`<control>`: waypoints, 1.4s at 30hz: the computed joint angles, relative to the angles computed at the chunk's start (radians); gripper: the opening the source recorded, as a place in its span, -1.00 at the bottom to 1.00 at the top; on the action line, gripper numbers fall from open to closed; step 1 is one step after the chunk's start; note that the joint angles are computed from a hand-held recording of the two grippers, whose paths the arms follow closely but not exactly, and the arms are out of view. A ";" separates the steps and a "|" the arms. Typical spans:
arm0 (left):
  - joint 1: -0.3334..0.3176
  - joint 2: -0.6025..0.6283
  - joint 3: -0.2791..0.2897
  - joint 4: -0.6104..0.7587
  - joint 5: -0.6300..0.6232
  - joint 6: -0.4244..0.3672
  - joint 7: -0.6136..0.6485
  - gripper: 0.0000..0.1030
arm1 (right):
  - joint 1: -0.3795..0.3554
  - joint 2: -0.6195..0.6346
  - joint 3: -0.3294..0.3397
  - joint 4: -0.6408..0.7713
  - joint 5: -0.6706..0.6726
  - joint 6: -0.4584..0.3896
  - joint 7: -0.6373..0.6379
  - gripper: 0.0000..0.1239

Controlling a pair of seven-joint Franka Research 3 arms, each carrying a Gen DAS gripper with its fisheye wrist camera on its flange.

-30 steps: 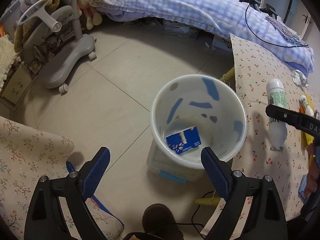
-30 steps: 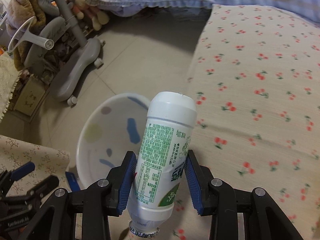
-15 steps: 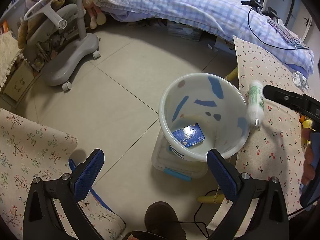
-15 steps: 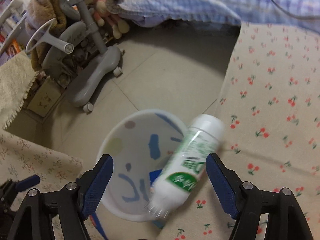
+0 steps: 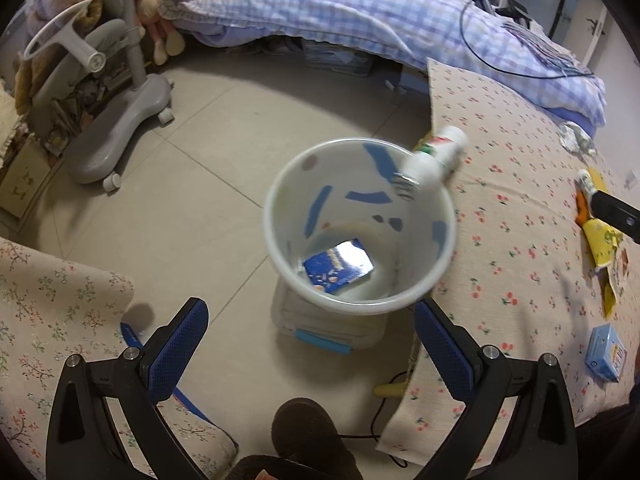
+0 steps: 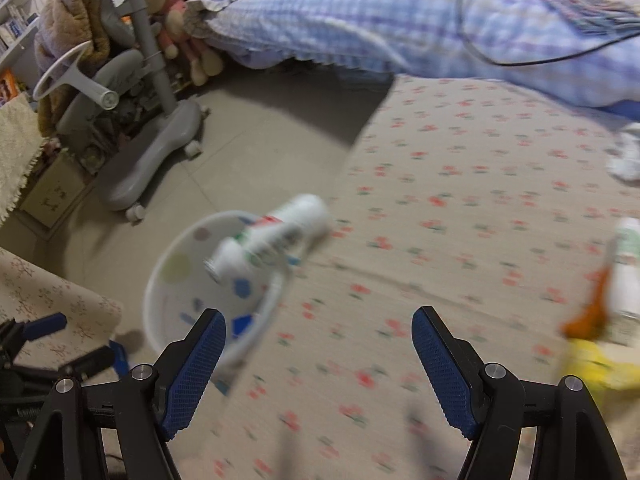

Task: Collect trash
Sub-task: 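Move the white bottle over the wastebasket and open the right tool, then grasp the milk carton with the right tool while the left tool grasps the yellow cup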

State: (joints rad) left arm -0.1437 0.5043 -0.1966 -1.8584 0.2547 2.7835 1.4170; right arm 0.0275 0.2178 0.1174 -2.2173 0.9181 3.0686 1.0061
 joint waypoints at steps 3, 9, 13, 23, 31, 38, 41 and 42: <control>0.007 0.002 -0.021 -0.001 -0.012 -0.003 0.022 1.00 | 0.004 -0.072 -0.036 -0.082 -0.028 0.012 0.027 0.32; -0.023 0.066 -0.004 0.082 -0.010 -0.062 0.012 1.00 | 0.010 -0.192 -0.114 -0.221 -0.086 0.022 0.096 0.37; -0.006 0.085 -0.038 0.113 -0.048 -0.093 0.033 1.00 | 0.013 -0.249 -0.156 -0.277 -0.111 0.009 0.125 0.37; -0.051 0.087 -0.070 0.116 -0.060 -0.142 0.106 1.00 | -0.021 -0.360 -0.223 -0.421 -0.307 -0.058 0.260 0.38; -0.059 0.051 -0.105 0.052 -0.113 -0.157 0.170 1.00 | -0.032 -0.350 -0.207 -0.469 -0.413 -0.173 0.262 0.38; -0.083 0.033 -0.114 0.027 -0.129 -0.156 0.191 1.00 | -0.057 -0.306 -0.175 -0.486 -0.616 -0.201 0.353 0.37; -0.097 0.040 -0.117 0.041 -0.133 -0.165 0.194 1.00 | -0.074 -0.291 -0.162 -0.495 -0.756 -0.183 0.437 0.37; -0.103 0.044 -0.117 0.046 -0.133 -0.167 0.192 1.00 | -0.075 -0.287 -0.164 -0.497 -0.778 -0.177 0.449 0.37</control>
